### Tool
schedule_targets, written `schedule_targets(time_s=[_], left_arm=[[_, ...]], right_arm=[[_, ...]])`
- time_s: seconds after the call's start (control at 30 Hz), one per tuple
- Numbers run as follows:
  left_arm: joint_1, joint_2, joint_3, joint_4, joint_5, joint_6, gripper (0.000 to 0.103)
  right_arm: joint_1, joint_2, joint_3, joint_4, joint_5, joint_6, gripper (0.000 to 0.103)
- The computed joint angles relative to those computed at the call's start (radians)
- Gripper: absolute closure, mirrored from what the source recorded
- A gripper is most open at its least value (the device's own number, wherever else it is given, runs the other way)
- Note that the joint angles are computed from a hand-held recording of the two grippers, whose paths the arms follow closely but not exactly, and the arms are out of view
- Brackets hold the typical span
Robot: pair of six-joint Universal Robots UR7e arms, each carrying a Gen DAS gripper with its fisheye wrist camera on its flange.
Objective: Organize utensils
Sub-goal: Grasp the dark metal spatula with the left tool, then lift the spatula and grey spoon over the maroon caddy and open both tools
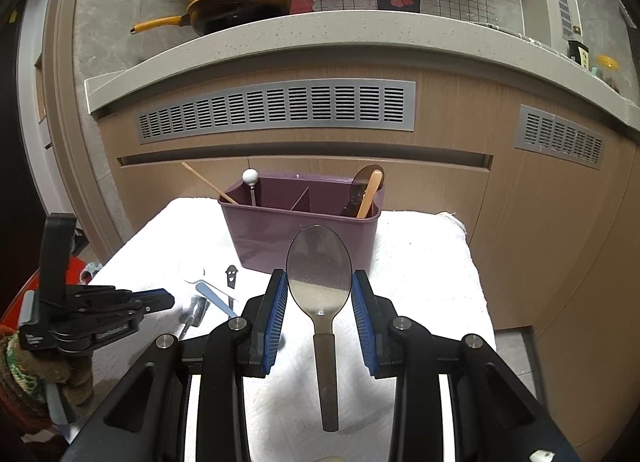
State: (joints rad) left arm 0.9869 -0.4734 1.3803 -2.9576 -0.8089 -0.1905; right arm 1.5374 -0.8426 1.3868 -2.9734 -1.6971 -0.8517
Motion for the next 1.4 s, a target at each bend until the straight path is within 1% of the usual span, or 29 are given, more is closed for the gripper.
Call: schedule_targets(time_s=[0.07,0.1,0.13,0.17,0.23,0.4,0.5,0.53,0.57,0.6,0.67,0.7,0.73,0.77,0.83,0.9,0.97,1.1,1.17,1.27,1.4], left_arm=[[0.011,0.001,-0.017,0.049,0.0,-0.052,0.084],[0.016,0.005,-0.03,0.078,-0.002,-0.077,0.072],[0.019,0.011,-0.042,0.098,-0.005,-0.094,0.069],[0.021,0.024,-0.062,0.126,-0.004,-0.108,0.069],[0.017,0.055,-0.109,0.181,0.028,-0.115,0.069],[0.005,0.135,-0.226,0.296,0.148,-0.147,0.069],[-0.008,0.179,-0.277,0.338,0.223,-0.138,0.063],[-0.011,0.186,-0.282,0.344,0.239,-0.141,0.063],[-0.011,0.185,-0.284,0.356,0.24,-0.164,0.063],[-0.008,0.177,-0.281,0.366,0.226,-0.182,0.063],[-0.001,0.164,-0.279,0.382,0.189,-0.179,0.063],[0.002,0.156,-0.267,0.365,0.173,-0.158,0.065],[0.004,0.148,-0.252,0.338,0.167,-0.137,0.068],[0.005,0.135,-0.223,0.297,0.155,-0.12,0.069],[0.005,0.099,-0.157,0.239,0.14,-0.127,0.07],[0.0,0.061,-0.089,0.168,0.111,-0.127,0.07],[-0.016,0.038,-0.03,0.078,0.115,-0.085,0.07],[-0.049,0.012,0.038,-0.061,0.112,-0.004,0.07],[-0.06,0.003,0.057,-0.117,0.098,0.027,0.07],[-0.073,-0.004,0.069,-0.16,0.069,0.066,0.07],[-0.086,0.009,0.065,-0.25,0.063,0.15,0.07]], right_arm=[[0.0,-0.002,0.001,0.006,0.002,0.005,0.073],[-0.001,-0.003,0.002,0.007,0.004,0.007,0.073],[-0.001,-0.004,0.003,0.005,0.005,0.007,0.073],[-0.001,-0.004,0.004,0.004,0.007,0.004,0.073],[-0.001,-0.005,0.007,-0.006,0.006,-0.002,0.073],[-0.003,-0.01,0.018,-0.028,0.013,0.002,0.073],[-0.005,-0.009,0.022,-0.031,0.016,0.008,0.073],[-0.006,-0.007,0.021,-0.028,0.017,0.014,0.073],[-0.007,-0.006,0.021,-0.028,0.017,0.018,0.073],[-0.008,-0.006,0.02,-0.024,0.018,0.021,0.073],[-0.009,-0.008,0.023,-0.023,0.018,0.028,0.073],[-0.01,-0.01,0.026,-0.024,0.017,0.029,0.073],[-0.01,-0.012,0.029,-0.026,0.017,0.03,0.073],[-0.01,-0.015,0.032,-0.03,0.018,0.031,0.073],[-0.01,-0.023,0.041,-0.039,0.021,0.028,0.073],[-0.009,-0.027,0.047,-0.047,0.021,0.023,0.073],[-0.007,-0.028,0.047,-0.048,0.018,0.023,0.073],[-0.005,-0.03,0.05,-0.047,0.019,0.028,0.073],[-0.003,-0.032,0.052,-0.045,0.018,0.029,0.073],[0.001,-0.031,0.054,-0.049,0.014,0.023,0.073],[0.001,-0.03,0.053,-0.051,0.014,0.024,0.073]])
